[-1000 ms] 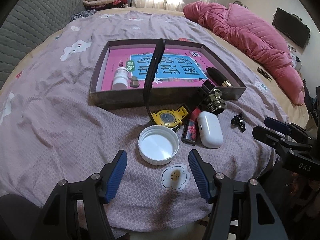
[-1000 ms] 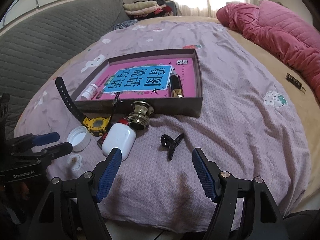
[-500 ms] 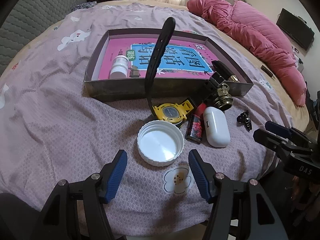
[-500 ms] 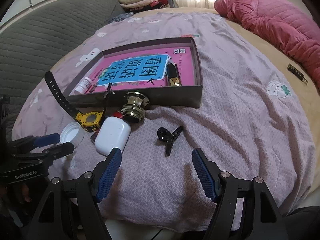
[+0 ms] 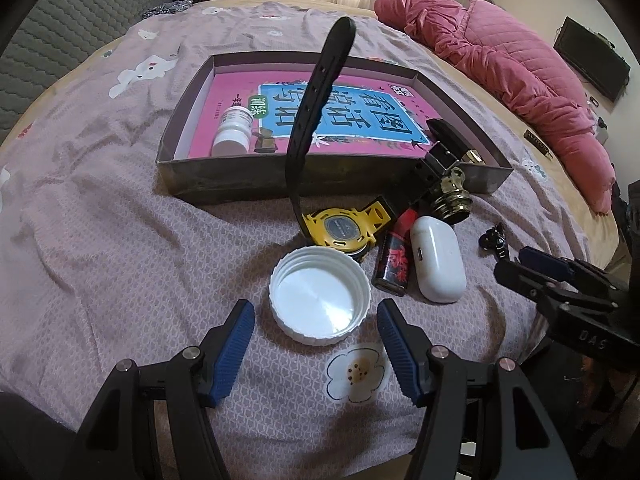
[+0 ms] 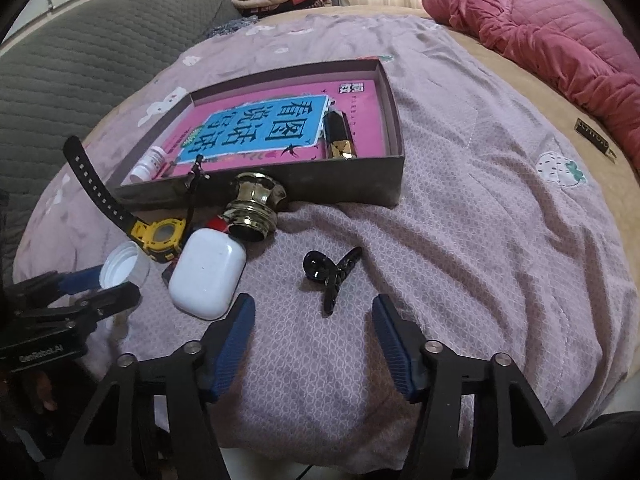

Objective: Organize rigid objects

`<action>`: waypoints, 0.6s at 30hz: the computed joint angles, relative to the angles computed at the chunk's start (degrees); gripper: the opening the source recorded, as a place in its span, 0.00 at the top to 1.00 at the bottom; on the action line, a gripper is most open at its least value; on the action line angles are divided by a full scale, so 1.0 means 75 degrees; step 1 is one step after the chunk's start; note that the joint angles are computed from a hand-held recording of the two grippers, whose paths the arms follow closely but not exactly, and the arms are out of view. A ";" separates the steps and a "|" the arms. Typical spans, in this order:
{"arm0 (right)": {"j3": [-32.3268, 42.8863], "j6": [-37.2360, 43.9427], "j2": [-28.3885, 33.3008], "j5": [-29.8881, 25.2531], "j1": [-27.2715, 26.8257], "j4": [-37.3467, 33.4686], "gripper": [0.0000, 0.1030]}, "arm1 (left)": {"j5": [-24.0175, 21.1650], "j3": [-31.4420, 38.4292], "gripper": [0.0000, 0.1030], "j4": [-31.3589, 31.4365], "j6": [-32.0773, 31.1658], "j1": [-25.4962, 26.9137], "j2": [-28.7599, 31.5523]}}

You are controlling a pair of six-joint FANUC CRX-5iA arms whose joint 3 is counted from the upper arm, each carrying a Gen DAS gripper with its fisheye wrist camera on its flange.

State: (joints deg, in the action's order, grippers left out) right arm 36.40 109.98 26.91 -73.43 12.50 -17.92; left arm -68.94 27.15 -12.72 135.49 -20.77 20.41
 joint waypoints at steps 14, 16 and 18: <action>0.0229 -0.0311 0.0347 0.0178 0.0152 0.0329 0.51 | 0.0016 0.0024 0.39 0.0016 -0.0012 0.0057 0.0070; 0.0201 -0.0298 0.0358 0.0240 0.0187 0.0406 0.54 | -0.0001 0.0059 0.39 -0.0002 -0.0011 0.0063 0.0095; 0.0237 -0.0314 0.0397 0.0255 0.0197 0.0423 0.56 | -0.0012 0.0091 0.39 -0.0029 -0.0007 0.0062 0.0120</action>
